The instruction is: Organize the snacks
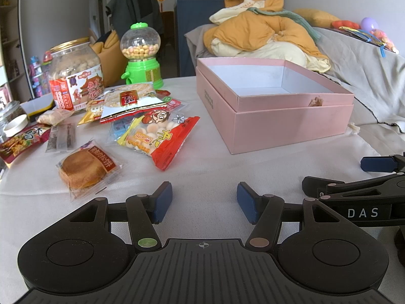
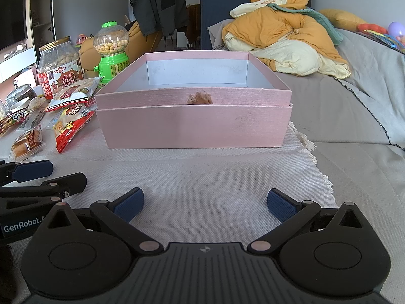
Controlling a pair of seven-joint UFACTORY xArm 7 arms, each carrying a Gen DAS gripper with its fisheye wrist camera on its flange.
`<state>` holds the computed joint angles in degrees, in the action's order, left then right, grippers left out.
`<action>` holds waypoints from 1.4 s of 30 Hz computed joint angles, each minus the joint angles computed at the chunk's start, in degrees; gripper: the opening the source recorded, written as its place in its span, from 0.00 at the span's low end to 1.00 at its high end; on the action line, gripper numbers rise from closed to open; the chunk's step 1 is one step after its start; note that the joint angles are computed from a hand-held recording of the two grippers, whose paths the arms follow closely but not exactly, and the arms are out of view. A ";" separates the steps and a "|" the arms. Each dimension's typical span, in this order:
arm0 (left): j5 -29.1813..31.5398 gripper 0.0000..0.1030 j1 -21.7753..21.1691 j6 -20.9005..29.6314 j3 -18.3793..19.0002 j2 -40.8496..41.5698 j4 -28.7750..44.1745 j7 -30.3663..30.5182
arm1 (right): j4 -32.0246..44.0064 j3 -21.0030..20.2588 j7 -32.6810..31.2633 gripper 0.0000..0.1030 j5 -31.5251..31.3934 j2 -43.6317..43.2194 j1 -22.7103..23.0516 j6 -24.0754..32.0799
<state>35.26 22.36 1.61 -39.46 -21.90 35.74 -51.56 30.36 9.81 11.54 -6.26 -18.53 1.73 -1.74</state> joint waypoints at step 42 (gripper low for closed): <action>2.51 0.63 -0.99 0.80 0.85 0.11 0.38 -2.04 | 0.03 -0.46 -0.17 1.00 0.11 0.04 0.40 0.06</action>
<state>37.77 21.37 2.41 -38.62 -21.79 36.12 -53.60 30.39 9.34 11.38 -6.15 -18.49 2.13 -1.67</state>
